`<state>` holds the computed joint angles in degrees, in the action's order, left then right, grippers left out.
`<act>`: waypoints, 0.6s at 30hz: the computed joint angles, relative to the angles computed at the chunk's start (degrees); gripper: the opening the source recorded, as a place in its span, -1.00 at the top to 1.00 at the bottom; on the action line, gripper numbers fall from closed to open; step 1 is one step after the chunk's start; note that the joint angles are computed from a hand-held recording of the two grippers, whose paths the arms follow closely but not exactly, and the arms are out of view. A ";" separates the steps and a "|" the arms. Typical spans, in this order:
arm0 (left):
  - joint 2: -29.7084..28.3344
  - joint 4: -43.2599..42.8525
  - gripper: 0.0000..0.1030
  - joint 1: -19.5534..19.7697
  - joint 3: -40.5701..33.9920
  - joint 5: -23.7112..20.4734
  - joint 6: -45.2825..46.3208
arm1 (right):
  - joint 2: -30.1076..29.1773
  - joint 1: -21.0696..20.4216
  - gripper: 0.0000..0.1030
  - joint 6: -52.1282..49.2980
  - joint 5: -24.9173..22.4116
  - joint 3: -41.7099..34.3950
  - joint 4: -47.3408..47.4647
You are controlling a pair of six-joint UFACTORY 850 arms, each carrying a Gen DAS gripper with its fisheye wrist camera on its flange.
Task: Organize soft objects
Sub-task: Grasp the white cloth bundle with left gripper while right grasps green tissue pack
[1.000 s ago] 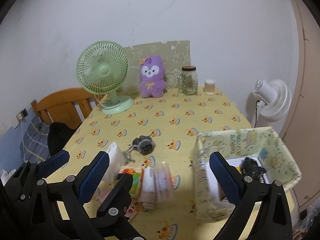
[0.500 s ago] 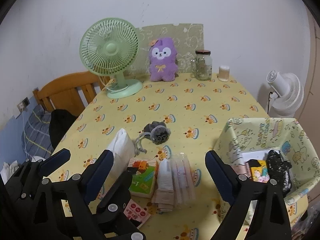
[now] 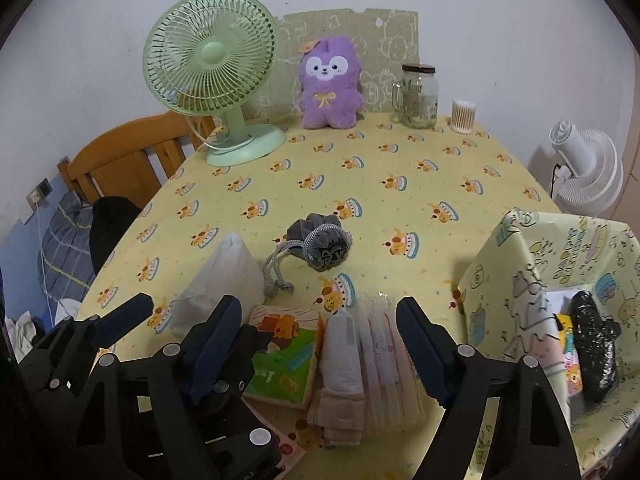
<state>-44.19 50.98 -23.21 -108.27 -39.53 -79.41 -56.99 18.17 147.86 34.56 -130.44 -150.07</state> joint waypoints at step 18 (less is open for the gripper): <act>-2.45 -6.39 0.58 1.87 -1.92 0.73 3.46 | -8.08 0.75 -0.60 7.84 6.34 -12.49 -7.51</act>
